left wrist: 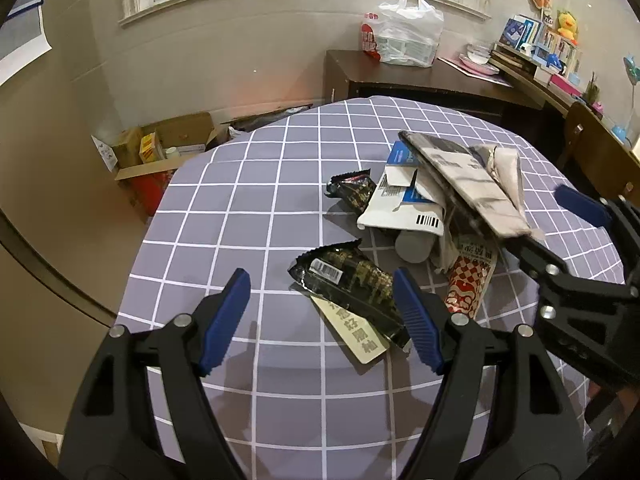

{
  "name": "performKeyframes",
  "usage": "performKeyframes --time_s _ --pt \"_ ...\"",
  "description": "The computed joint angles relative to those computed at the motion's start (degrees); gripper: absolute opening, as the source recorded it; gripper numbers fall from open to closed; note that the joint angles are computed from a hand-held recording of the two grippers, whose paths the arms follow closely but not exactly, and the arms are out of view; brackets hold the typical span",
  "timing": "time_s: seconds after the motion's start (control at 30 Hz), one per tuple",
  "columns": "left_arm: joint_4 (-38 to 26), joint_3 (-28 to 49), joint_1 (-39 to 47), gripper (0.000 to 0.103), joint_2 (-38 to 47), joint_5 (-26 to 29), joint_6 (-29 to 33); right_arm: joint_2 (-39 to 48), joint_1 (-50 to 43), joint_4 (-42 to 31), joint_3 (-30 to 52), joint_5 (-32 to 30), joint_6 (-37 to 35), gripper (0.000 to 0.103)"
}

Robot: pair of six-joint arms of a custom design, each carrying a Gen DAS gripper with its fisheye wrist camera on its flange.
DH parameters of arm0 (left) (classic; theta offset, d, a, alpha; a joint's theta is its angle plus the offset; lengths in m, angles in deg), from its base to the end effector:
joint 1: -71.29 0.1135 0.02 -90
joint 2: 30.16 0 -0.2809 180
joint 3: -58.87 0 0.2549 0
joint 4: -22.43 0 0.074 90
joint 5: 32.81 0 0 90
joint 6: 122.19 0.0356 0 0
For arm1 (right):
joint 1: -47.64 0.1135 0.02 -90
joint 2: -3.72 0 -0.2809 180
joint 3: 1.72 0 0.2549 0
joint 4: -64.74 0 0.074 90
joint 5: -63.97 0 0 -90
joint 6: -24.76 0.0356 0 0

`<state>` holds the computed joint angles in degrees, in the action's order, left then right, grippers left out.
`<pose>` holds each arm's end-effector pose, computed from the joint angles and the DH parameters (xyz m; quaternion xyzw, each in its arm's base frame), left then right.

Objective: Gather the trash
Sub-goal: 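Grasp the folded newspaper with the right tool while the left tool grasps the dark snack wrapper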

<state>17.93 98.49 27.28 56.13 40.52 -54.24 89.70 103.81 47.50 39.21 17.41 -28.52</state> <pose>0.1830 -0.1625 0.1242 0.1304 0.9253 -0.0647 0.3503 0.1466 0.1748 0.1249 -0.0650 0.9040 -0.0864 0.4137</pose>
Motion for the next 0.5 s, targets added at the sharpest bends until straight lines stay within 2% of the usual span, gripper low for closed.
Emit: performKeyframes --time_s 0.1,0.13,0.17,0.27,0.37,0.5 --pt "-0.3 0.9 -0.1 0.073 1.1 0.0 -0.2 2.6 -1.5 4.0 0.9 -1.0 -4.7 0.071" --pt "-0.7 1.2 -0.4 0.073 1.4 -0.4 -0.4 3.1 -2.6 6.3 0.4 -3.1 -6.1 0.064" --pt "-0.9 1.3 -0.5 0.073 1.5 -0.7 -0.3 3.4 -3.2 7.8 0.1 -4.1 -6.6 0.042" --pt "-1.5 1.4 -0.4 0.073 1.1 -0.9 -0.8 1.8 -4.9 10.9 -2.3 -7.3 -6.4 0.023" --pt "-2.1 1.6 -0.4 0.073 0.8 -1.0 -1.7 -1.6 -5.0 11.3 -4.4 -7.9 -6.2 0.017" --pt "-3.1 1.8 -1.1 0.073 -0.2 -0.9 -2.5 -7.4 -2.2 6.9 -5.6 -5.7 -2.7 0.012"
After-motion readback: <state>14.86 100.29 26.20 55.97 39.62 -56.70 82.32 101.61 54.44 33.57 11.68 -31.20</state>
